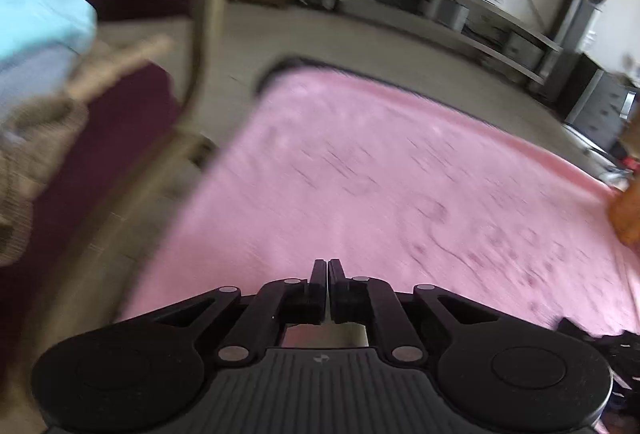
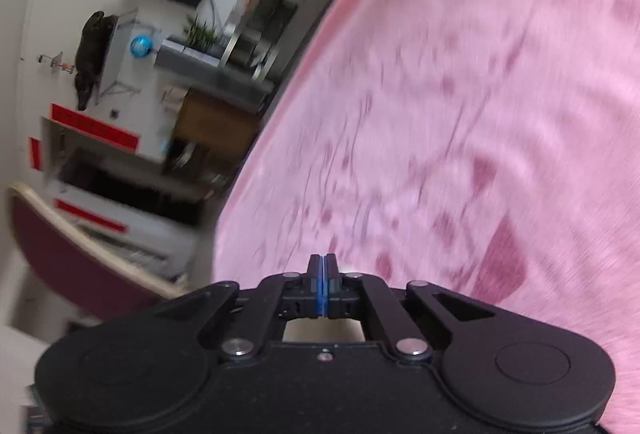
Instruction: Fold clothes
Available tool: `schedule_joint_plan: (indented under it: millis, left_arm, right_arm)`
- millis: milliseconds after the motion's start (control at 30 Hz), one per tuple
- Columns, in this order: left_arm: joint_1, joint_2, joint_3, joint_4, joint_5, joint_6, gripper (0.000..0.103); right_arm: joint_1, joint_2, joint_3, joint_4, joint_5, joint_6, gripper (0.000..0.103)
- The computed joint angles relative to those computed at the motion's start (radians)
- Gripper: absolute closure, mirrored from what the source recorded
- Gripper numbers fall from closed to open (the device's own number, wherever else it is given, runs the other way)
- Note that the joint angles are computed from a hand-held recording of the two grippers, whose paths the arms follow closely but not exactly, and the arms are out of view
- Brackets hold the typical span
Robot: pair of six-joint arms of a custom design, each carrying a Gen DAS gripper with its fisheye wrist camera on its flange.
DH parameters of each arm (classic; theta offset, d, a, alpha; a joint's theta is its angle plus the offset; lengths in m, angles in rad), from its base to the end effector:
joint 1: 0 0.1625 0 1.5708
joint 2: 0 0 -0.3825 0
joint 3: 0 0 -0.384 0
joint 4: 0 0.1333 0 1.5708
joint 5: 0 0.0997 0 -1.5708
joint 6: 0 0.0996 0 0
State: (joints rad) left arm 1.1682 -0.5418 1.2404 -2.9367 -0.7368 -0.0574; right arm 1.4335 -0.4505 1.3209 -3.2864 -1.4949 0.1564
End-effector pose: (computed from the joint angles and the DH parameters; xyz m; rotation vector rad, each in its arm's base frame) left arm -0.1000 -0.7633 0.1219 0.0469 2.3146 -1.0033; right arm 0.0393 -0.7447 0.0441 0.3618 2.7719 -1.2558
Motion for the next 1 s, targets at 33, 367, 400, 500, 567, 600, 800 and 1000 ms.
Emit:
schedule_joint_plan:
  millis: [33, 367, 400, 500, 567, 600, 800, 1000]
  left_arm:
    - [-0.003, -0.019, 0.021, 0.000, -0.012, 0.001, 0.097]
    - [-0.003, -0.045, 0.042, 0.112, -0.246, 0.119, 0.095]
    - [0.002, -0.022, 0.015, 0.127, -0.236, 0.117, 0.095]
    - [0.011, 0.038, -0.038, 0.112, -0.144, 0.115, 0.091]
    - [0.014, 0.059, -0.054, 0.066, -0.079, 0.095, 0.091]
    - [0.012, 0.064, -0.061, 0.050, -0.043, 0.075, 0.091]
    - [-0.030, 0.026, -0.004, -0.008, 0.194, 0.035, 0.096]
    - [-0.082, -0.191, 0.274, 0.037, 0.116, -0.054, 0.087]
  right_arm:
    - [0.013, -0.005, 0.007, -0.020, -0.051, -0.010, 0.078]
    - [0.009, -0.081, 0.044, 0.151, 0.103, -0.080, 0.087]
    - [0.009, -0.068, 0.021, 0.186, 0.111, -0.083, 0.087]
    - [0.012, -0.017, -0.057, 0.260, 0.092, -0.069, 0.089]
    - [0.009, 0.015, -0.096, 0.263, 0.078, -0.043, 0.103]
    - [0.009, 0.020, -0.091, 0.202, 0.045, -0.013, 0.103]
    - [0.018, -0.061, 0.008, 0.068, -0.124, 0.023, 0.092]
    - [0.035, -0.252, 0.213, 0.135, -0.127, -0.072, 0.090]
